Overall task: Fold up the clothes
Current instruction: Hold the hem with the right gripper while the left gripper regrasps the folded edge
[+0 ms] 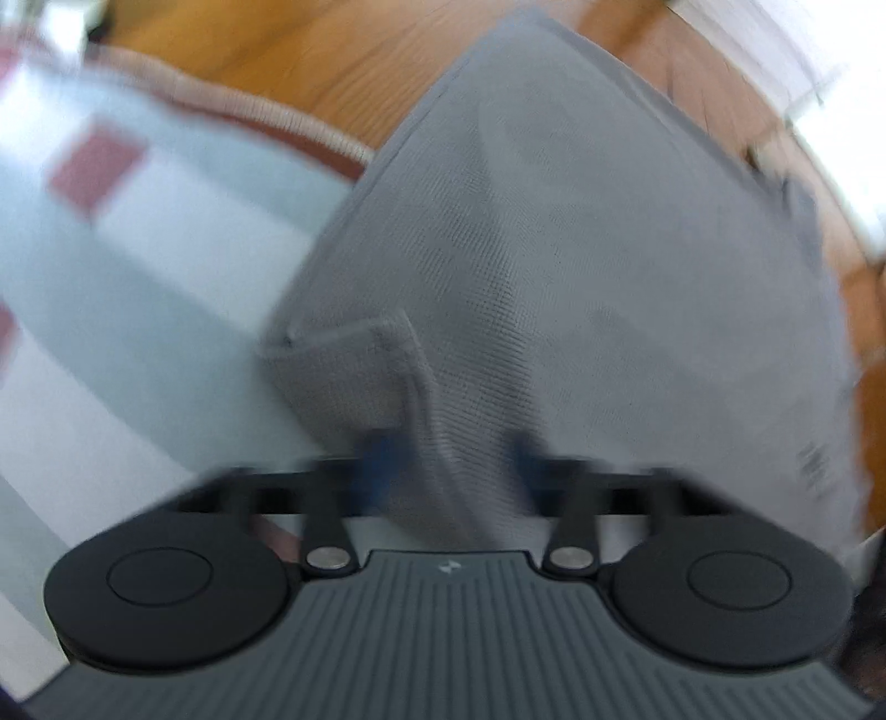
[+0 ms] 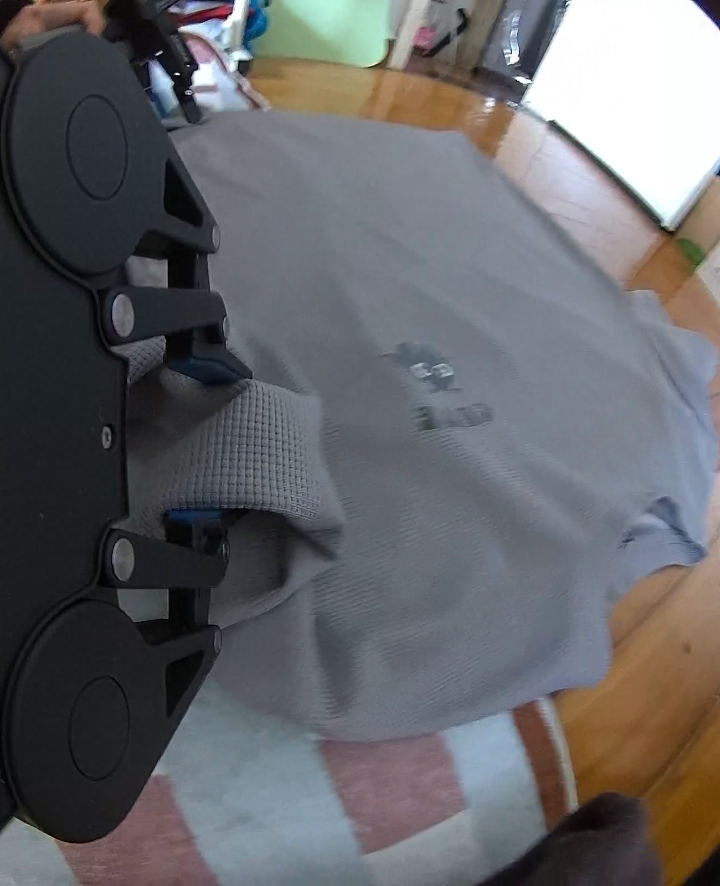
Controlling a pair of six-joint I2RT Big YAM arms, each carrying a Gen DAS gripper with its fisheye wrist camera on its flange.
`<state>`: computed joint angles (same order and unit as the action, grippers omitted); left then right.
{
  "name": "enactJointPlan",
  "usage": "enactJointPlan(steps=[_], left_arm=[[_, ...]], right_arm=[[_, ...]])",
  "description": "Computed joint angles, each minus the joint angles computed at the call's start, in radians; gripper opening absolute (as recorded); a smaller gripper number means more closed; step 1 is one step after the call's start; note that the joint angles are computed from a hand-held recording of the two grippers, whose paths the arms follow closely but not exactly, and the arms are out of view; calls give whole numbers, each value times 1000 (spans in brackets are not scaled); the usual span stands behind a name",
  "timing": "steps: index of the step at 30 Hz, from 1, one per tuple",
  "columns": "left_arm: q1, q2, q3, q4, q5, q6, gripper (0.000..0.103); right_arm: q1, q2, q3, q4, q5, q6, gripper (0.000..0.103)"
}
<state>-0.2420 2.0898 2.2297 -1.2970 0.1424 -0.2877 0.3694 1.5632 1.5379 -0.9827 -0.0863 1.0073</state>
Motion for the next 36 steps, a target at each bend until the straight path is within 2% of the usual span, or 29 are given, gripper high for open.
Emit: enactJointPlan(steps=[1,3,4,6,7,8,10,11,13,14,15,17,19,21,23,25,26,28,29,30,31,34,35,36], left_arm=[[-10,-18,-18,25,-21,36,4],[-28,-76,-86,111,-32,80,4],[-35,-93,-106,147,-35,91,4],[-45,-110,-126,206,-36,93,6],[-46,-107,-121,214,-33,85,7],[-44,-96,-105,202,-32,76,8],[-39,-59,-48,132,-37,59,12],[-37,-39,-16,92,-40,50,16],[-28,-26,-1,60,-10,25,23],[-22,-27,-5,58,21,8,29],[-15,-32,-15,63,60,-11,42],[-11,-21,-6,56,103,-34,53],[-21,-1,19,35,79,-34,55],[-36,30,74,-18,25,-12,65],[-50,45,99,-36,-37,-2,68],[-65,36,82,-14,-106,18,54],[-73,29,69,2,-143,41,28],[-90,15,41,37,-218,91,12],[-91,5,27,54,-212,88,3],[-90,-15,1,81,-202,77,3],[-93,-41,-31,115,-210,72,3],[-101,-154,-164,268,-296,87,3],[-98,-185,-198,302,-301,65,3],[-87,-198,-211,304,-268,17,3]], right_arm=[[6,-1,0,1,1,-12,9],[17,-48,-14,112,66,-41,9],[22,-69,-21,173,97,-59,9],[11,-84,9,231,142,-135,9],[8,-79,18,224,149,-144,9],[6,-73,27,215,155,-152,9],[1,-62,45,199,168,-168,9],[-1,-56,54,190,174,-176,9],[-3,-42,61,171,180,-176,9],[-3,-33,59,160,179,-167,9],[-5,-27,48,161,169,-148,9],[-11,-30,21,184,148,-121,9],[-17,-37,-6,211,131,-107,9],[-21,-37,-12,225,120,-103,9],[-24,-40,-16,240,111,-114,9],[-27,-52,-28,261,99,-133,10],[-22,-54,-26,252,105,-159,9],[-13,-57,-21,233,118,-212,9],[-9,-59,-19,224,125,-239,9],[-4,-60,-16,214,132,-266,10],[-7,-62,-23,215,132,-254,10],[-12,-71,-43,236,128,-226,9],[-13,-75,-50,245,127,-219,10],[-14,-78,-57,255,125,-211,10]])
